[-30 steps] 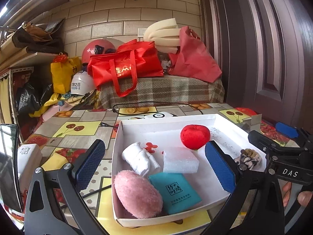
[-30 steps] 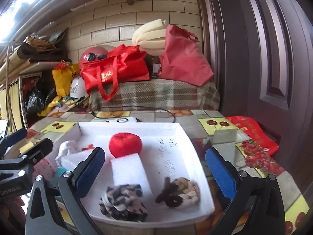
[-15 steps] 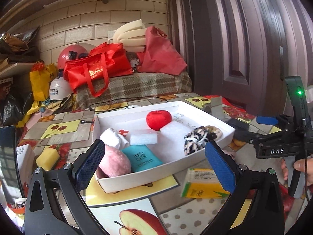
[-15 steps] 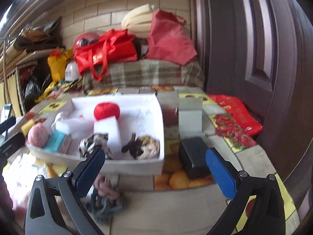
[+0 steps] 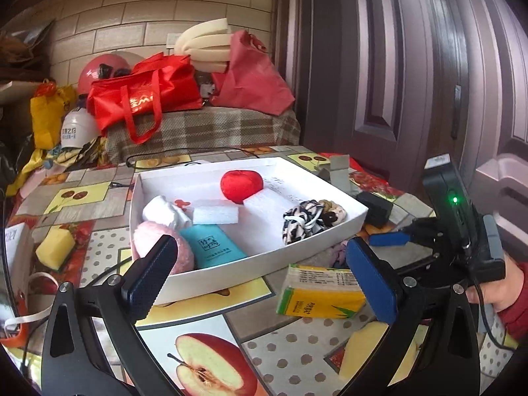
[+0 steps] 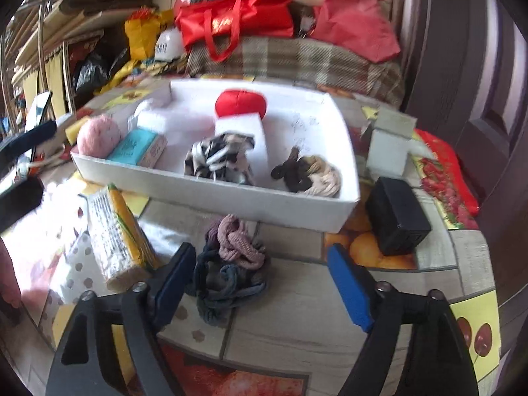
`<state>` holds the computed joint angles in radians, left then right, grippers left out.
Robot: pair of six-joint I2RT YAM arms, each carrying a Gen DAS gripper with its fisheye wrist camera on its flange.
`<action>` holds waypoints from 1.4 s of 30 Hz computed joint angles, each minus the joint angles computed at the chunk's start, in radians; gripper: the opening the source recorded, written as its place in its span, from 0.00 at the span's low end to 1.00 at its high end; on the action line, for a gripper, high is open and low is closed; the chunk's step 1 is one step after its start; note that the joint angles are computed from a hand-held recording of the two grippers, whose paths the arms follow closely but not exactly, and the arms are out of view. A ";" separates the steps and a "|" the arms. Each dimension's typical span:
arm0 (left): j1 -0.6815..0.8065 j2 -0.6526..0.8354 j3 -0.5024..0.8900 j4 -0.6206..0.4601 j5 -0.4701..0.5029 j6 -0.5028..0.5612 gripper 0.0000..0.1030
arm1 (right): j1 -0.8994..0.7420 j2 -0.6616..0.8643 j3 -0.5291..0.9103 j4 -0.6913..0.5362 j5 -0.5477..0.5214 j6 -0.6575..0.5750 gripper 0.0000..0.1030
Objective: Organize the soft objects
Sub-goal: 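Move the left tool to the yellow-green tissue packet while the right tool approaches the pink knotted rope, then grasp the tissue packet with the left tool while the right tool grasps the pink knotted rope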
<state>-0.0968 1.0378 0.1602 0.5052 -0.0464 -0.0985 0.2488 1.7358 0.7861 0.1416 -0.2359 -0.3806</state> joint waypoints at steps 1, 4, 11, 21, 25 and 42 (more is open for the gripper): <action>0.011 0.001 0.001 -0.001 0.011 -0.005 1.00 | 0.011 0.012 0.014 -0.019 0.014 -0.008 0.59; 0.005 0.010 0.011 -0.014 0.018 0.016 1.00 | 0.021 0.010 0.012 -0.032 0.009 -0.035 0.28; -0.100 0.098 0.087 -0.104 -0.009 0.119 1.00 | -0.192 -0.071 -0.055 -0.015 -0.187 0.080 0.25; -0.151 0.280 0.225 -0.218 -0.007 0.139 0.98 | -0.409 -0.061 -0.039 -0.119 -0.339 0.135 0.26; -0.182 0.346 0.279 -0.251 -0.056 0.129 0.95 | -0.385 -0.071 -0.041 -0.120 -0.309 0.115 0.26; -0.091 -0.159 -0.070 -0.033 -0.162 0.008 0.71 | -0.377 -0.272 -0.282 0.182 -0.262 0.128 0.26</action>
<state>-0.1880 0.8785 0.0902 0.4720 -0.2084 -0.0907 -0.1279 1.4635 0.5038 0.3239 -0.4975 -0.2526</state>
